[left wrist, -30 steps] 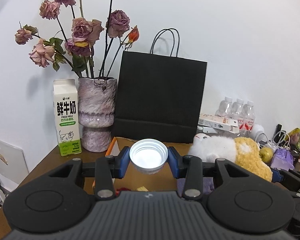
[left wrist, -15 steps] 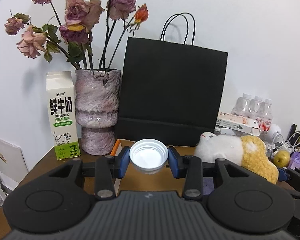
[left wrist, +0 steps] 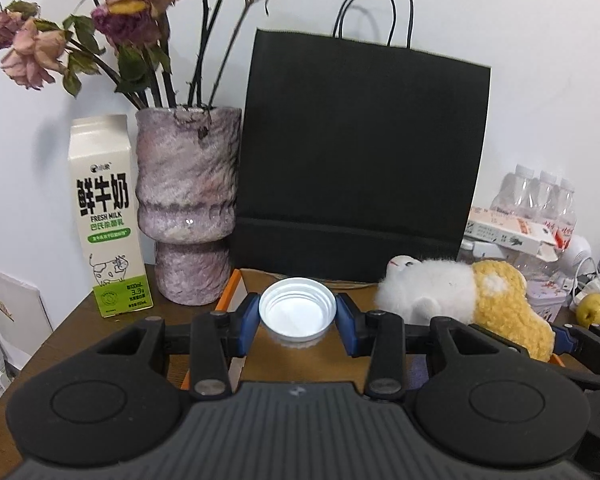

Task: Organize objects
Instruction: 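Carry bottle cap and plush toy with both tools over the red box, then open both tools to drop cap and plush into the box, then move both tools back from the box toward the remaining table items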

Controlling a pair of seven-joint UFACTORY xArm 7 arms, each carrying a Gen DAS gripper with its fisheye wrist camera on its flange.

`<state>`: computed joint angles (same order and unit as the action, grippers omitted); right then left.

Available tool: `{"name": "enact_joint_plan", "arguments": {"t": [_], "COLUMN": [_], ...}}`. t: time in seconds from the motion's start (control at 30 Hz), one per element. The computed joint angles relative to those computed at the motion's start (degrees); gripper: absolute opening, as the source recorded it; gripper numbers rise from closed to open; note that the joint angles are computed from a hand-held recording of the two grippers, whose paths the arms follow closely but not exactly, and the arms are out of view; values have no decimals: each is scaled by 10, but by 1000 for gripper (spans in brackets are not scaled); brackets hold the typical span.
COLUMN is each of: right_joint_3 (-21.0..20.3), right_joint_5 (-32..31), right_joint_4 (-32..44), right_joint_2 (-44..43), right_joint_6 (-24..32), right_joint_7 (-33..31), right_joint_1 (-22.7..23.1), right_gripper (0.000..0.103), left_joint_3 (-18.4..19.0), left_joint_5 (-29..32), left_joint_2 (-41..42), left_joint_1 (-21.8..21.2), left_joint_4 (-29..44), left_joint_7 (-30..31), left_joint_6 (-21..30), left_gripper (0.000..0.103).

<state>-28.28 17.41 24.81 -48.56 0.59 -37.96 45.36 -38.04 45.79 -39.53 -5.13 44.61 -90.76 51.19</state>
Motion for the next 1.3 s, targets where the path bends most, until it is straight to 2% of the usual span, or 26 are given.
{"name": "enact_joint_plan", "arguments": {"t": [0.2,0.27,0.3,0.33,0.37,0.4,0.43,0.47,0.53,0.87,1.3], "right_joint_3": [0,17,20,24,27,32,36,38,40,48,78], "right_joint_5": [4,2,3,5,8,11,15,20,17,7,16], "right_joint_4": [9,10,12,13,14,14,13,8,3,7,3], "right_joint_2": [30,44,49,53,56,58,59,58,54,51,-8], "right_joint_6": [9,16,22,28,31,33,29,15,-1,19,82], "right_joint_7": [0,4,3,4,4,6,7,8,10,25,19], "right_joint_1": [0,-18,-23,-29,-33,-40,-44,-45,-46,-64,-113], "right_gripper": [47,48,50,53,57,75,97,103,103,103,103], "left_joint_3": [5,9,11,12,13,11,6,1,5,10,7], "left_joint_5": [11,14,15,14,16,21,28,34,35,34,14], "left_joint_2": [20,24,25,26,25,22,19,17,19,26,1], "left_joint_1": [3,0,-1,-3,-4,-4,-1,1,-4,-19,-41], "left_joint_4": [-2,-5,-5,-5,-5,-7,-8,-8,-5,0,1], "left_joint_7": [-2,-5,-6,-6,-11,-18,-27,-33,-31,-39,-33], "left_joint_6": [-9,-13,-11,-8,-5,-4,-2,2,3,25,47], "left_gripper": [42,42,48,65,78,102,103,103,103,103,103]}}
